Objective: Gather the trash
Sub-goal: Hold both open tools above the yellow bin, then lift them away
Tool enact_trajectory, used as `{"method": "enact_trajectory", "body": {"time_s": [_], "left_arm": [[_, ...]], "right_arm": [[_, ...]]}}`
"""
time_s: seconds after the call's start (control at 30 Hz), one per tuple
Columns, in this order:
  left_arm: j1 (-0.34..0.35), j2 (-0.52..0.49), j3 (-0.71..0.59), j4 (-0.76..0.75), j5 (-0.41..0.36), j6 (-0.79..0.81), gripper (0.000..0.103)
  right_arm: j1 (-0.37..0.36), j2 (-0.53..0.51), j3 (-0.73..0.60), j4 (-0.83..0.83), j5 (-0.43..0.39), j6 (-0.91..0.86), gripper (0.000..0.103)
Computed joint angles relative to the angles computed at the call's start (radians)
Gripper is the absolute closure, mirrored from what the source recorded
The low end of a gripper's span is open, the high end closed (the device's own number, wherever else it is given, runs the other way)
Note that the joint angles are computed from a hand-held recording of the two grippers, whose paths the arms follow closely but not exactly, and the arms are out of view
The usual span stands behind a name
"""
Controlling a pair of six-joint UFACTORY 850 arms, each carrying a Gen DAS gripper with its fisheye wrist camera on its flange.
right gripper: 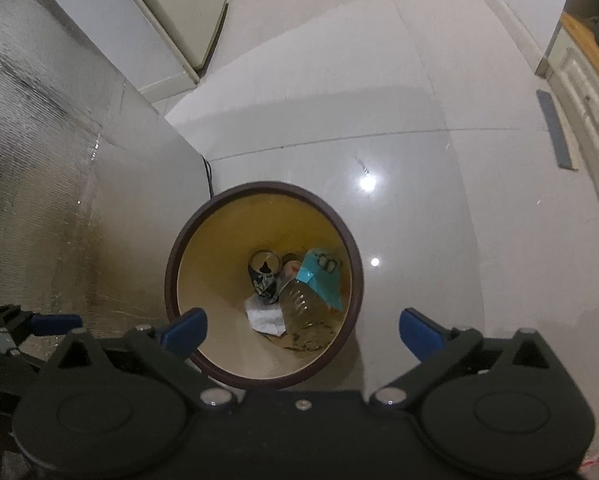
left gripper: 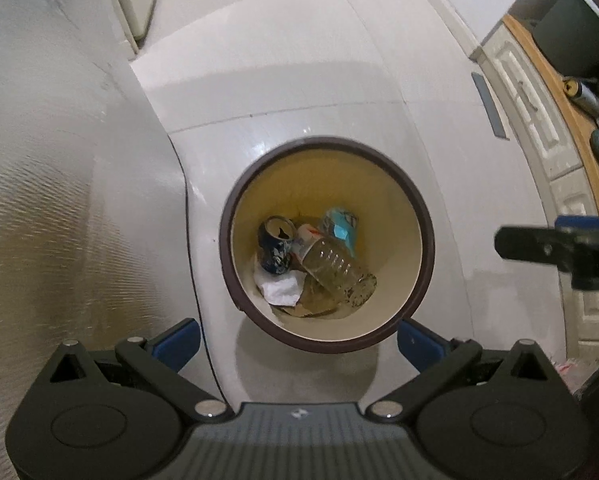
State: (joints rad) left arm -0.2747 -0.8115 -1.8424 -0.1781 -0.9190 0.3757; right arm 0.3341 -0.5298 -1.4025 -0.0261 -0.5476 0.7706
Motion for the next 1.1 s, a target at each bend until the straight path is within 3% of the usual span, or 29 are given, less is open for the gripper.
{"method": "enact_trajectory", "body": {"time_s": [0.43,0.77,1.1], "left_arm": [[0.009,0.161,0.028,0.012,0.008,-0.057,0.0],[0.04,0.276,-0.014,0.007,-0.087,-0.051,0.0],[0.052,0.329,-0.096,-0.016,-0.171,-0.1,0.0]], "right_arm": [[0.048,0.147,0.015,-0.116,-0.121,0.13,0.0],[0.093,0.225,-0.063,-0.179,-0.282,0.219,0.0],[0.141,0.245,-0.241,-0.209,-0.476,0.209,0.0]]}}
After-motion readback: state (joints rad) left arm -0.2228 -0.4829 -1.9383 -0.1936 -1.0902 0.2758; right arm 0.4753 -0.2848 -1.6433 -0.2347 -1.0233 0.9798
